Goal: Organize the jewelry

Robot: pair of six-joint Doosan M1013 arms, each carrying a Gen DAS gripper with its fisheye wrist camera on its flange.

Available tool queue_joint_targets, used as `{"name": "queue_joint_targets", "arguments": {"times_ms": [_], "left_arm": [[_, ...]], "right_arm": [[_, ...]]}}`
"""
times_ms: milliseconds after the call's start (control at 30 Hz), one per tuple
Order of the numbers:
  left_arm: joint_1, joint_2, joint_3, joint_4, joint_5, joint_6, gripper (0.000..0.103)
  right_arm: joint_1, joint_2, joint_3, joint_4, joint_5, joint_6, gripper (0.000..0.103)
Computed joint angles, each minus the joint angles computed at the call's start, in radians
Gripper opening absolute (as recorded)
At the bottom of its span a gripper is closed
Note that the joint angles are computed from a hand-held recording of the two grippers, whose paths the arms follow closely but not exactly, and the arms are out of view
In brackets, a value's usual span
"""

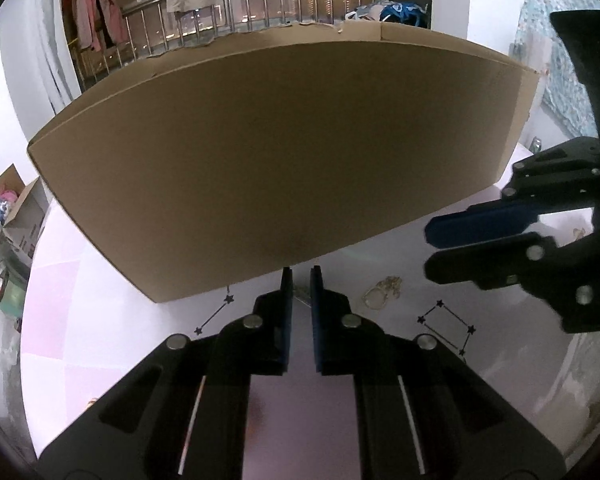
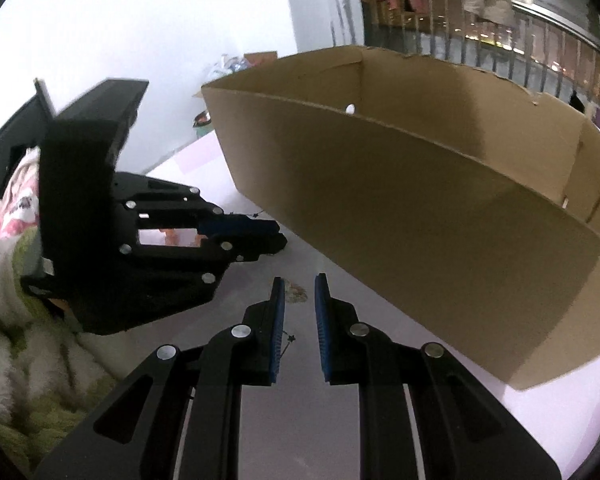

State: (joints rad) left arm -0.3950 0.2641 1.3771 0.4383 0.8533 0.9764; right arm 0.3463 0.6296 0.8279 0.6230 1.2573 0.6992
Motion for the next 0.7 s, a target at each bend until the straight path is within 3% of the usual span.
{"name": "queue_joint_targets", "arguments": {"times_ms": [233,300,400,700], "left_arm": [[-0.012,-0.026,0.029,0.004,0.015,-0.027,0.008],[-0.013,-0.033,0.037,0.004,0.016,-0.030,0.008],[-0.017,-0.036,0.039,0.002,0.018,-0.037,0.008],[-0.018,-0.056,0.064,-0.019,-0.006,-0.013,0.008]], "right_arm": [[0.020,0.014,-0.017,-0.061,-0.009,0.000,0.015],[0.027,0.019,-0.023,-0.092,-0.004,0.010,0.011],[0.029,0.016,-0.023,-0.102,0.000,0.020,0.005],[0.019,-0.010,0.000,-0.154,-0.008,0.089,0.004]]}}
